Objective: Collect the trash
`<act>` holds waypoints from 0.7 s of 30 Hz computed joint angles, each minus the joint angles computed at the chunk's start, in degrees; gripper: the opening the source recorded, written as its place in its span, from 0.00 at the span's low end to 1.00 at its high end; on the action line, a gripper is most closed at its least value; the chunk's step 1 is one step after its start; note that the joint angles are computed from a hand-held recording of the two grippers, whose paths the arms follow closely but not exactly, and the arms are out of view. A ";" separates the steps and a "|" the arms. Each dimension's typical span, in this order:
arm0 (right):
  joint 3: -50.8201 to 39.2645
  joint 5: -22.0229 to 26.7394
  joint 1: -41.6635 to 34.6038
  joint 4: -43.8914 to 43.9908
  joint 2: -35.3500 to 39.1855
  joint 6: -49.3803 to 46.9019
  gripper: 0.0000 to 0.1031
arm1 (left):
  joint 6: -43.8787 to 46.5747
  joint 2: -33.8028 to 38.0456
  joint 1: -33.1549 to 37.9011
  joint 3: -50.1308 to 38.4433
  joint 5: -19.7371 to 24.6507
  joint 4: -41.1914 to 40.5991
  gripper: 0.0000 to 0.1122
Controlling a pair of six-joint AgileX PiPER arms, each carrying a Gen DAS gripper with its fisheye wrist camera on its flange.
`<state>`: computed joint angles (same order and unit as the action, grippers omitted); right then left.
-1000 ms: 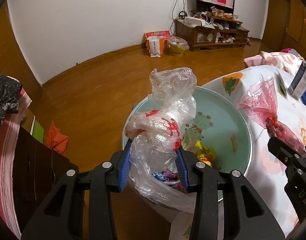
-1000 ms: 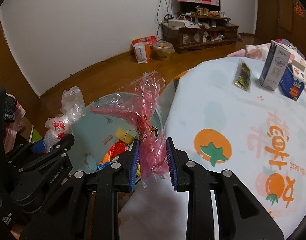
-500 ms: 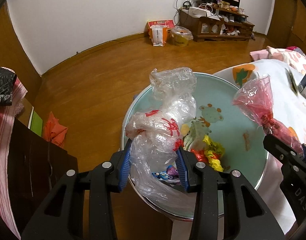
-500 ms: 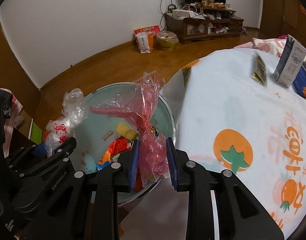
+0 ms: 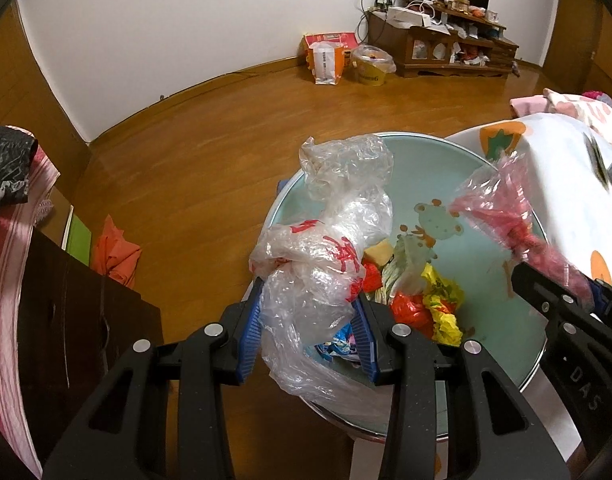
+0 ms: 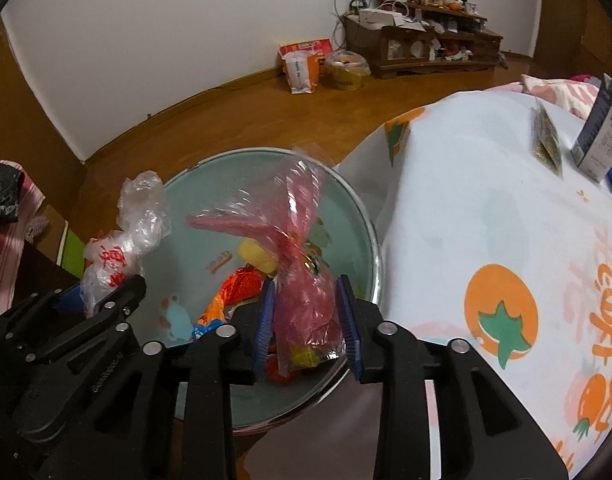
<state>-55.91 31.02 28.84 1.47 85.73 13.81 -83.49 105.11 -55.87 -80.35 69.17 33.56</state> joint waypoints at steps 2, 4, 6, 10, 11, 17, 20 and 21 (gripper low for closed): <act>0.17 -0.32 -1.16 2.23 -0.41 -2.51 0.36 | -0.07 0.16 -0.16 -0.20 -0.01 -0.19 0.36; 0.68 -1.02 -1.79 3.80 -1.31 -4.71 0.41 | -0.09 0.14 -0.31 -0.10 -0.03 -0.26 0.36; 0.87 -1.25 -1.48 1.90 -2.12 -3.14 0.42 | 0.14 0.16 -0.31 -0.28 0.05 -0.41 0.36; 2.68 -1.28 -2.24 -1.14 -5.73 0.17 0.42 | 0.07 0.41 -0.39 -0.32 0.00 -0.35 0.37; 3.23 -1.22 -2.25 -2.64 -6.66 1.53 0.42 | 0.12 0.66 -0.41 -0.45 -0.16 -0.45 0.37; 7.05 -0.50 -2.66 -10.44 -12.67 8.66 0.47 | 1.37 2.42 -0.49 -1.91 -0.64 -1.65 0.40; 8.53 -0.05 -3.61 -11.92 -15.21 10.88 0.53 | 1.69 2.94 -0.48 -2.37 -0.67 -2.13 0.49; 9.14 -0.04 -4.16 -11.77 -16.19 11.01 0.54 | 1.53 2.96 -0.55 -2.43 -0.61 -2.21 0.53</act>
<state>-46.77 30.99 24.68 -10.30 69.54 24.82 -81.96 108.07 -56.42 -82.78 68.56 31.34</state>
